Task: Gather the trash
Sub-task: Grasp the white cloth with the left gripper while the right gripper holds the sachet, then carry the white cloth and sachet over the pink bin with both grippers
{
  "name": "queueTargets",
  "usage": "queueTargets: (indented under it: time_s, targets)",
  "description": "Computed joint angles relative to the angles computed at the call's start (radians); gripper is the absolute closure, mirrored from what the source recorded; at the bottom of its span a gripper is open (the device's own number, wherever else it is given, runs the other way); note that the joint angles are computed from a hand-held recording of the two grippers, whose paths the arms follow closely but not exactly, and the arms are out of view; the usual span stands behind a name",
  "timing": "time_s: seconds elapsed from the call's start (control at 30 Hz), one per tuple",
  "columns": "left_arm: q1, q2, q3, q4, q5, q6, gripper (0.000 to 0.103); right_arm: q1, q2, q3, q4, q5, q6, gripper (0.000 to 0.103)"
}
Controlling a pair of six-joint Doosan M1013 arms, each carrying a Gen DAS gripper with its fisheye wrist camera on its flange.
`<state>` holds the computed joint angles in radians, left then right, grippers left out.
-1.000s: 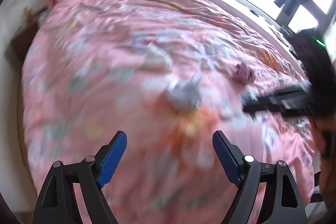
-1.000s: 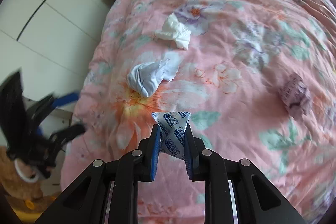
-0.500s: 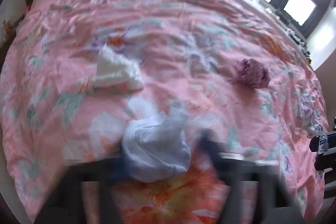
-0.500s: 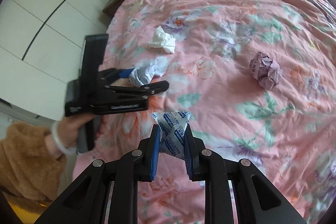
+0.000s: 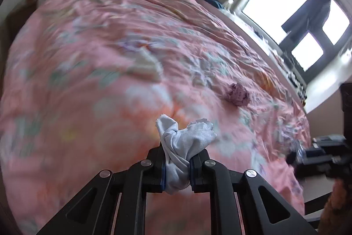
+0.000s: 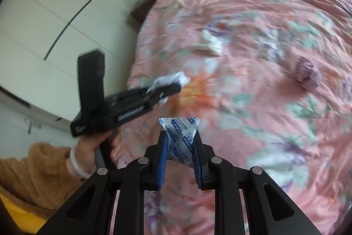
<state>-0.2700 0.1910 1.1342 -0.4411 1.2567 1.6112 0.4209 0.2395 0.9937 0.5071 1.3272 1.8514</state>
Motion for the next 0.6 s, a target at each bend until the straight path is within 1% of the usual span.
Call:
queueTargets:
  time_s: [0.1,0.23,0.3,0.37,0.4,0.5,0.6]
  targets:
    - [0.051,-0.091,0.090,0.022,-0.006,-0.039,0.087,0.038,0.027,-0.052,0.019,0.021,-0.014,0.082]
    - [0.135,-0.211,0.204,0.125,0.007,-0.127,0.087,0.097,0.073,-0.128,0.054,0.041,-0.034,0.082]
    - [0.183,-0.259,0.252,0.183,0.043,-0.155,0.087,0.136,0.108,-0.179,0.078,0.055,-0.046,0.082]
    - [0.235,-0.299,0.293,0.216,0.066,-0.181,0.087,0.177,0.151,-0.243,0.105,0.076,-0.053,0.082]
    - [0.270,-0.327,0.322,0.229,0.073,-0.194,0.087,0.193,0.168,-0.269,0.115,0.084,-0.053,0.082]
    - [0.345,-0.389,0.386,0.262,0.086,-0.201,0.087,0.266,0.251,-0.400,0.123,0.149,-0.043,0.082]
    - [0.424,-0.438,0.448,0.281,0.142,-0.204,0.087,0.314,0.313,-0.491,0.156,0.195,-0.009,0.082]
